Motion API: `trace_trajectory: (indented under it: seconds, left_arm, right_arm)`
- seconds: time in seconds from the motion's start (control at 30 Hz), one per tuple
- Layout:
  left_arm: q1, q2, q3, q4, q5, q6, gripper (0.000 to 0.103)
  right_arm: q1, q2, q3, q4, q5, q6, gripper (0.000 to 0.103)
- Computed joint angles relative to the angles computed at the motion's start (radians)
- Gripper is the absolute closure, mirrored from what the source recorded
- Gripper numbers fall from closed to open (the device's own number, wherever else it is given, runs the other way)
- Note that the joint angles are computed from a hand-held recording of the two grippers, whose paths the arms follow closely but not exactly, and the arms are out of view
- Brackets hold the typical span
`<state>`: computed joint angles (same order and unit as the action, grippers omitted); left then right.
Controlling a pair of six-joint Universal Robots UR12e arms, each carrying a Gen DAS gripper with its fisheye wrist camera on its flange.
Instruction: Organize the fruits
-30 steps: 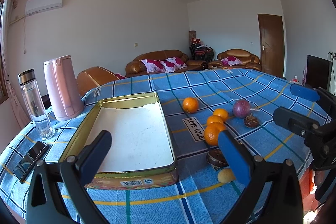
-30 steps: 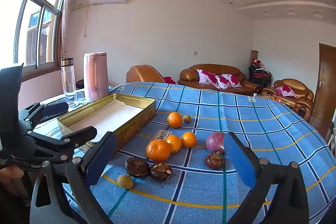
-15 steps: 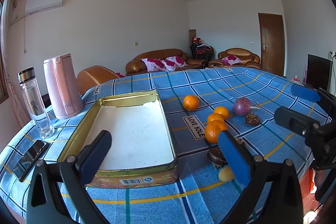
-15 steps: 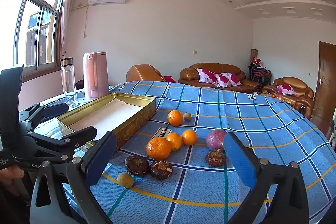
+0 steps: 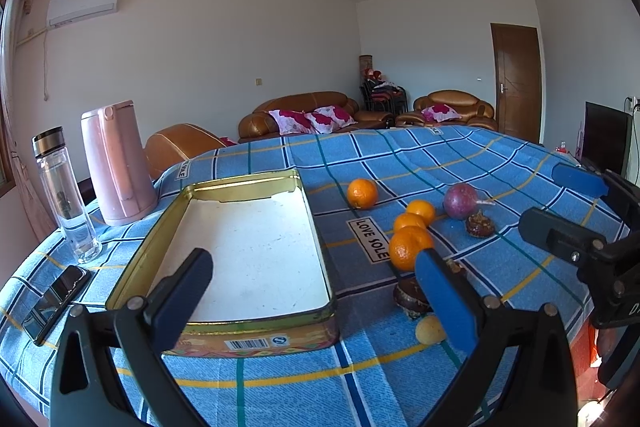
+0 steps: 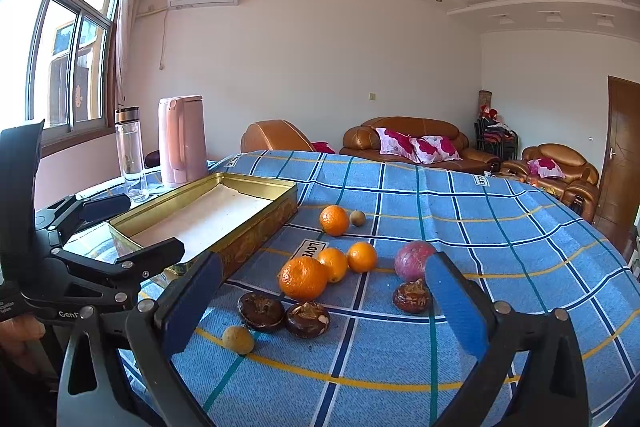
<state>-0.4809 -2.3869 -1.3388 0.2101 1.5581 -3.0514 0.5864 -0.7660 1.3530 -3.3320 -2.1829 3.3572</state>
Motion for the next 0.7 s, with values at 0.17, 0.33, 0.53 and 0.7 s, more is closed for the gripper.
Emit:
trace_trajectory:
  seconds: [0.17,0.33,0.53,0.7]
  left_arm:
    - [-0.002,-0.003,0.003,-0.011,-0.011,0.003,0.0]
    - [-0.003,-0.005,0.004,-0.029,-0.045,0.018,0.0]
    - [-0.006,-0.01,0.005,-0.073,-0.101,0.049,0.003]
    - [-0.011,-0.013,0.015,-0.155,-0.166,0.094,0.023]
  right_arm:
    - [-0.003,-0.001,0.006,0.004,0.004,0.016,0.001]
    - [-0.01,-0.005,0.019,0.013,0.016,0.036,0.001]
    - [-0.015,-0.01,0.037,0.04,-0.007,0.055,0.001]
    - [-0.031,-0.018,0.058,0.085,0.023,0.117,0.003]
